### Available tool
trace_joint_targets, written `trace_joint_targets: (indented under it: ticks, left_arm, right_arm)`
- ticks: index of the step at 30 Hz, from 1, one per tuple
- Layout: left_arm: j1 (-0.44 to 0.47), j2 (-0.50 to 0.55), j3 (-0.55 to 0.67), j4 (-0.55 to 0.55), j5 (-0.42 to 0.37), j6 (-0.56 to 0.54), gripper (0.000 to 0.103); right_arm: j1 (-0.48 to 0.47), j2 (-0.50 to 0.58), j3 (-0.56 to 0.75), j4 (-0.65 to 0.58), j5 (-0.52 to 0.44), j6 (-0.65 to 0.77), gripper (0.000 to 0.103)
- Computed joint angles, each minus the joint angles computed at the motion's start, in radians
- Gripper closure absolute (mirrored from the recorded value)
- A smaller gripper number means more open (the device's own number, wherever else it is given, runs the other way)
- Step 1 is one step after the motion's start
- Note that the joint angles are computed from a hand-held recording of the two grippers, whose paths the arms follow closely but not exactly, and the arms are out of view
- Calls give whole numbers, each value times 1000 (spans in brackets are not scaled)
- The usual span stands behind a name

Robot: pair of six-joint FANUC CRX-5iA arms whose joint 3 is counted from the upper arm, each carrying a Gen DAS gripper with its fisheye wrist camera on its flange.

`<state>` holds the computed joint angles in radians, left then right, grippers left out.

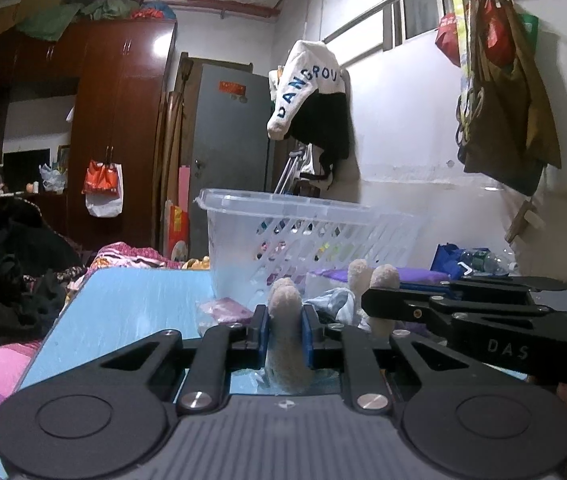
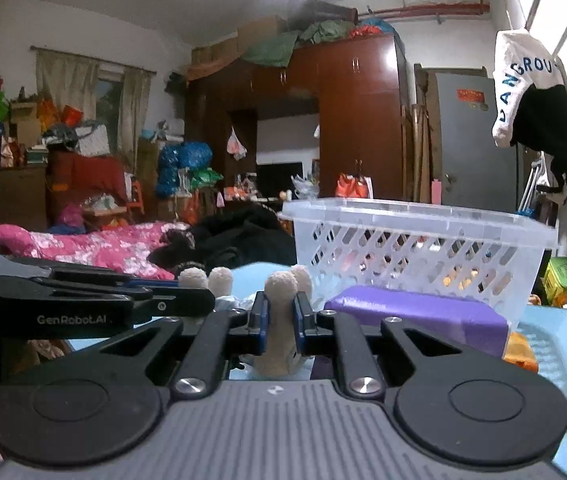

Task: Organize objects
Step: 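Grasp one white glove with each gripper, then lift the gloves with both grippers and release them into the basket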

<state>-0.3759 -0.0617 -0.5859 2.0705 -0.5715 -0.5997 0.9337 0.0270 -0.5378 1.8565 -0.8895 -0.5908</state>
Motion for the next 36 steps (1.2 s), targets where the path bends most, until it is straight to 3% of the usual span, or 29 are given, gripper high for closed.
trace_joint_targets:
  ticks: [9,14,18,21,24,26,28,30,36]
  left_arm:
    - [-42,-55,15,96,-2,-84,84]
    - [-64,-57,89,119,-23,-100,84]
    - [-104,-19,196,117,17,-102,84]
    - [-133,42,294,90,80,-76,84]
    - [-138,125,398,-22,142,29,84]
    - [-121,203,480,-172,152,164,84]
    - [-86,285,574,-382,118,369,84]
    - [-70,341,645,-516,87,496,84]
    - [-68,425,764,-761,59,724,84]
  right_arm:
    - [-23,-66,6,63,17,37,88]
    - [-39,-92,45,100,-10,114,88]
    - [-79,-90,92,107,-10,189,88]
    - [-146,-80,127,87,54,211,88]
    - [-210,-54,147,53,98,250,88]
    - [-226,-33,157,-6,97,297,88]
    - [-241,-16,159,-46,77,328,89]
    - [-264,-21,139,-54,84,302,89]
    - [-294,-32,102,-99,92,325,89]
